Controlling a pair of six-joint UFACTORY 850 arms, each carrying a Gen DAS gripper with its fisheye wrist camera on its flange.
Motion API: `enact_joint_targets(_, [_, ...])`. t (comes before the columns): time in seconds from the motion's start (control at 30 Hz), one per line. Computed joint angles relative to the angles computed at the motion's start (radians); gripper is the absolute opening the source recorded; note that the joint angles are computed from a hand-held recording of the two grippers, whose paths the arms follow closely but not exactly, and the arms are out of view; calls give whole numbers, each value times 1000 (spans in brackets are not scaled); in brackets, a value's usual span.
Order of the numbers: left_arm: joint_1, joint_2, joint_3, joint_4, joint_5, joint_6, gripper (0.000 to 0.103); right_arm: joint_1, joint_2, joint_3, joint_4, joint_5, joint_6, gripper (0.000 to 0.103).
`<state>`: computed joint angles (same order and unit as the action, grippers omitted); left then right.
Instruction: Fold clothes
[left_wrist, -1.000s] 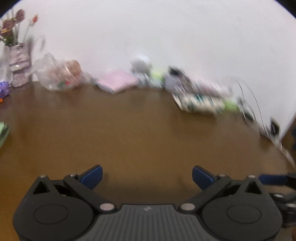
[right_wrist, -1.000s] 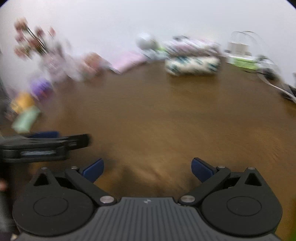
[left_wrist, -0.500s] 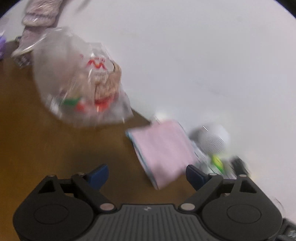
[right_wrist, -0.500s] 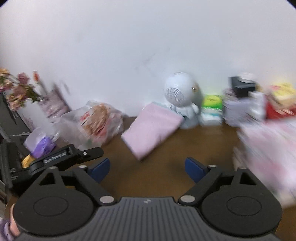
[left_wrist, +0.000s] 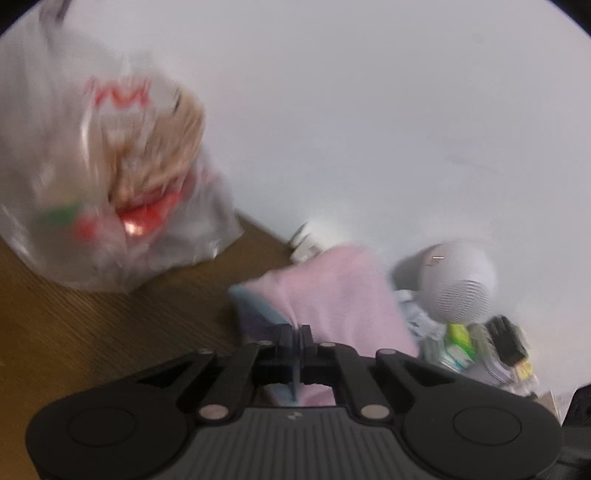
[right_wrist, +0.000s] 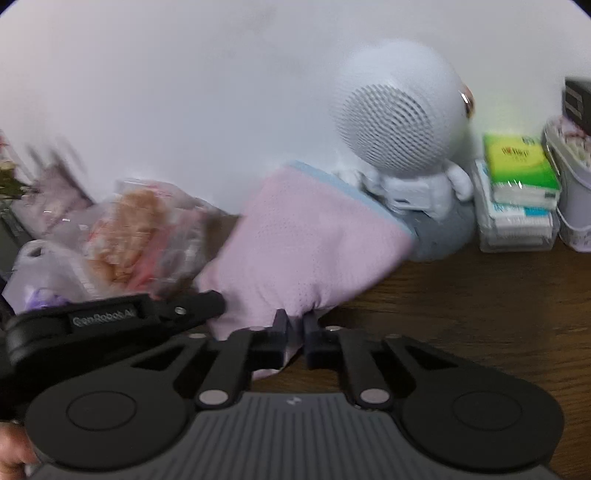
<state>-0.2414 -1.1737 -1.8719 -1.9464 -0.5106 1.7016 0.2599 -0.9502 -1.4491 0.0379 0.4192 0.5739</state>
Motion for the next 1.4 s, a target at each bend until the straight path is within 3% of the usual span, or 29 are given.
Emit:
enact_joint_targets(0.1, [21,153,225,-195,-179,278,0,34,115,146,-6,138,-91,6])
enact_joint_targets(0.2, [55,345,472,-245,-388,406,0,83,302,332,69,226,-205,5])
enact_joint_targets(0.3, [91,542,706,-238,-595,534,0,153,570,556,124,294,-308,5])
enact_joint_targets(0.37, [117,674,856,-223,-702,598,0,220,758,673,193,274,-427,5])
enact_joint_targets(0.5, [195,905,1109,-87,-876,608,1,422,1114,840,581,195,-787,5])
enact_joint_targets(0.6, [239,1039,1277,-24,-944,703,1,622,1285,927,895,284,-1085,6])
enact_joint_targets(0.67, [231,1090,1359,-19,-909,757,1,740,1323,949,1104,357,-1254,6])
enact_joint_targets(0.73, [183,1092,1412,-36,-803,827,1,813,1326,966,1256,402,-1309,6])
enact_joint_targets(0.8, [87,1040,1437,-163,-651,954,2,804,1282,990,1309,390,-1258,6])
enact_joint_targets(0.83, [40,995,1425,-218,-575,1018,10,783,1222,990,1349,386,-1251,8])
enact_joint_targets(0.87, [-9,955,1407,-290,-479,1077,15,768,1141,976,1425,404,-1285,23])
enact_joint_targets(0.93, [-42,900,1403,-395,-370,1154,17,742,984,947,1577,429,-1343,35])
enact_joint_targets(1.0, [24,852,1426,-333,-418,1159,28,762,901,979,1589,441,-1260,34])
enact_joint_targets(1.03, [74,837,1437,-261,-446,1129,42,795,898,1014,1532,441,-1180,38])
enact_joint_targets(1.07, [107,822,1453,-231,-466,1106,49,832,889,1050,1474,451,-1082,46])
enact_joint_targets(1.13, [147,795,1464,-202,-469,1081,54,891,834,1082,1423,451,-920,51])
enact_joint_targets(1.23, [105,772,1453,-209,-409,1034,54,910,740,1108,1331,437,-708,51])
enact_joint_targets(1.3, [29,767,1445,-279,-376,1049,54,921,697,1109,1349,452,-614,51])
enact_joint_targets(1.4, [-59,752,1430,-359,-384,1091,54,927,641,1126,1260,494,-416,51])
